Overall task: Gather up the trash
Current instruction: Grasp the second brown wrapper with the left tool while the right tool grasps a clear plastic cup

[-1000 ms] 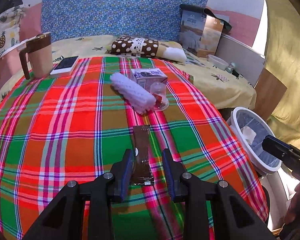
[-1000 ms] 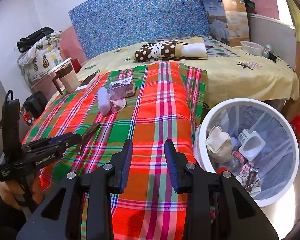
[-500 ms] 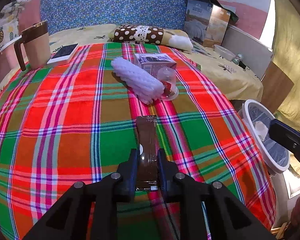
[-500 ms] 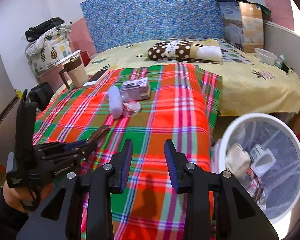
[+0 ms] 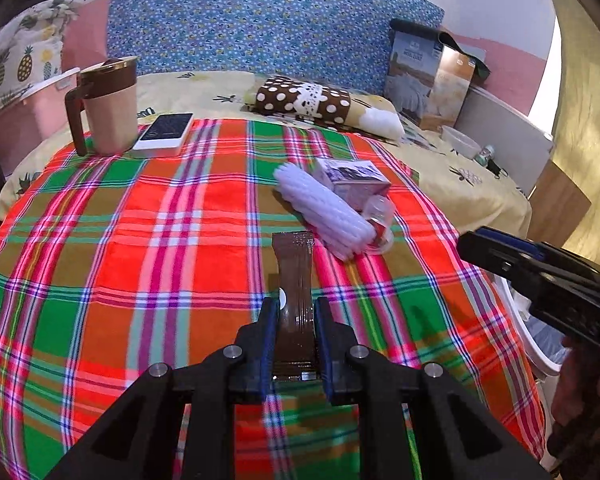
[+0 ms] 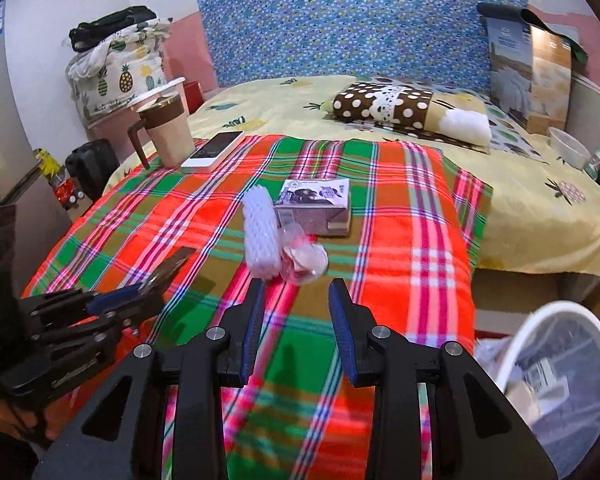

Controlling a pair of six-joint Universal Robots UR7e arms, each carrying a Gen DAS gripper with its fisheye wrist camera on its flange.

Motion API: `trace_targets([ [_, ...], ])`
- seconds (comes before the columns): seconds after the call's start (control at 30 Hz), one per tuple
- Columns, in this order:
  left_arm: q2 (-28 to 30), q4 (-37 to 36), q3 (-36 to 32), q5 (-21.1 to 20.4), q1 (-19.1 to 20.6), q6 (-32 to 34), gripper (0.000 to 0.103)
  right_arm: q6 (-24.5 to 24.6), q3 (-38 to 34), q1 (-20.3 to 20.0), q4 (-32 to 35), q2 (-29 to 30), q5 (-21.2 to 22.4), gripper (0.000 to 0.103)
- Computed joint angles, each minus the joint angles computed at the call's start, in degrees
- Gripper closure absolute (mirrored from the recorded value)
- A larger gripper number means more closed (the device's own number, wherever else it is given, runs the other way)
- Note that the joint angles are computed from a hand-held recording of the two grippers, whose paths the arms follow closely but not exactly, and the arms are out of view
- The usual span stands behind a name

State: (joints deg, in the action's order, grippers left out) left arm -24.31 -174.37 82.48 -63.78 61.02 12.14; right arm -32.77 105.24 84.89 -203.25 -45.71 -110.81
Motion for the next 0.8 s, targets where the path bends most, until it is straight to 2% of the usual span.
trace_targets([
  [0.47,0.49,3.47,-3.5,-1.9,2.89,-0.61,0.084,-2.15,-7.74,0.19,6.05,4.17,-2.79,0.068],
  [0.63,0.95,4.57,-4.41,-2.31,3.28,-0.55,0.084,-2.31,-8.68,0.14,6.64,4.66,-3.41,0.068],
  [0.8,1.16,4.67,-4.55,-2.02,3.16,-0.53,0.084,-1.08,-6.98,-0.12,5.38,3.59,-2.19,0.072],
])
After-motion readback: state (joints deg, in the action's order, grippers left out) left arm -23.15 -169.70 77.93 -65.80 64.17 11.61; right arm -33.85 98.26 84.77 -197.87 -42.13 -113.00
